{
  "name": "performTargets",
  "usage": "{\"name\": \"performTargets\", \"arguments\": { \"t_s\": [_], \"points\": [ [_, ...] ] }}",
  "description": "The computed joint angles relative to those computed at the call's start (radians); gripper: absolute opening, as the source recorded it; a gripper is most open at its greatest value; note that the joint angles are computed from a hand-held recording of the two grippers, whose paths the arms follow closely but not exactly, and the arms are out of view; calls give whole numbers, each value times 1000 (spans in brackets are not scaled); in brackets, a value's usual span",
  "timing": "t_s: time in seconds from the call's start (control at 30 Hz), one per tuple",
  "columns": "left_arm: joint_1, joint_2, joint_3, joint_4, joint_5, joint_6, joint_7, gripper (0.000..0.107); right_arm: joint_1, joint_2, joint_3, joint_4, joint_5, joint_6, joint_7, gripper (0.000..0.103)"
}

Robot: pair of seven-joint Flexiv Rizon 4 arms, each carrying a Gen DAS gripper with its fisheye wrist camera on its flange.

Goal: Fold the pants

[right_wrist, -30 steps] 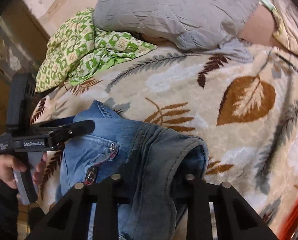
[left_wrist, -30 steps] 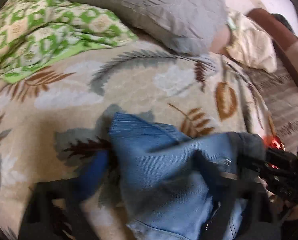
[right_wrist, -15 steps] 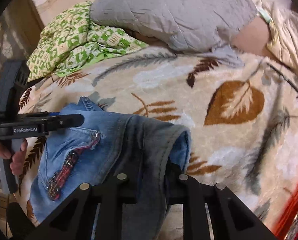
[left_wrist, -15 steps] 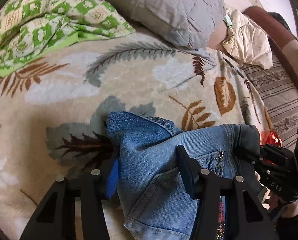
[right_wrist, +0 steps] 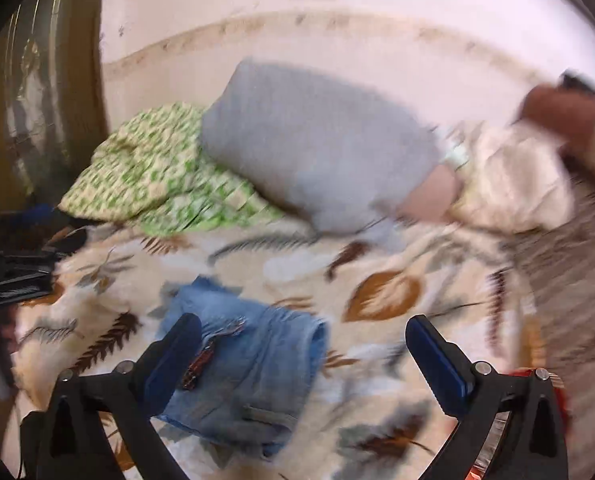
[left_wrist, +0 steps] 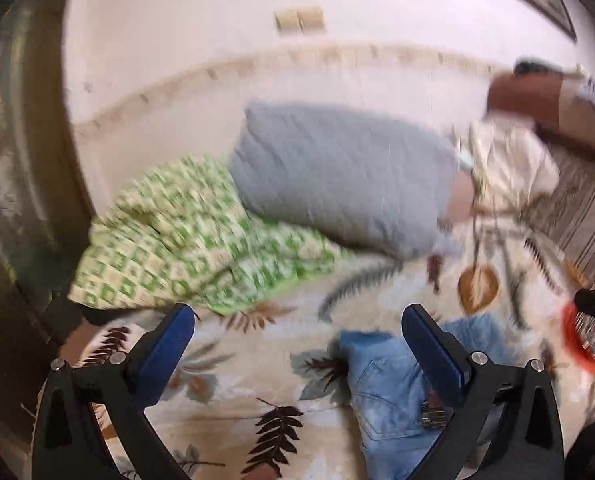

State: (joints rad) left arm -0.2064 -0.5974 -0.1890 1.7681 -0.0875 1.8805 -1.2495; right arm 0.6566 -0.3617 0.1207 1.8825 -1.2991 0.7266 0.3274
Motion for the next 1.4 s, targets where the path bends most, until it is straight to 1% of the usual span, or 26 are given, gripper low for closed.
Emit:
{"name": "performTargets", "arguments": {
  "t_s": [0.03, 0.07, 0.13, 0.2, 0.27, 0.3, 0.33, 0.37, 0.4, 0.5, 0.6, 0.7, 0.93, 1.4],
  "points": [
    [60, 33, -64, 59, 28, 36, -24, 103, 19, 11, 6, 1, 8, -47, 7, 103],
    [104, 55, -108, 99, 53, 48, -46, 103, 41, 22, 17, 8, 13, -94, 29, 103],
    [146, 85, -147, 163, 88, 71, -89, 103, 68, 29, 36, 17, 26, -149, 79, 103],
    [121, 104, -120, 205, 93, 73, -114, 103, 90, 23, 58, 32, 53, -170, 146, 103],
    [113, 105, -116, 242, 105, 40, -126, 103, 104, 14, 73, 51, 86, -170, 201, 103],
    [92, 99, -101, 252, 97, 31, -132, 103, 114, 2, 75, 55, 93, -169, 233, 103],
    [55, 94, -66, 261, 77, 13, -135, 103, 121, -13, 78, 59, 111, -167, 253, 103],
    [22, 94, -35, 268, 57, -6, -138, 103, 126, -24, 85, 60, 145, -164, 253, 103],
    [10, 89, -28, 278, 47, -29, -140, 103, 130, -33, 86, 62, 164, -152, 251, 103],
    [13, 91, -36, 307, 41, -43, -144, 103, 150, -36, 81, 80, 173, -140, 283, 103],
    [40, 96, -61, 332, 55, -19, -148, 103, 163, -28, 76, 86, 169, -156, 282, 103],
    [41, 103, -60, 340, 59, 0, -159, 103, 163, -21, 71, 87, 151, -155, 286, 103],
    [35, 111, -54, 342, 64, -4, -169, 103, 166, -21, 75, 78, 152, -172, 273, 103],
    [73, 114, -91, 340, 85, -25, -156, 103, 163, -24, 74, 76, 160, -167, 253, 103]
  ]
}}
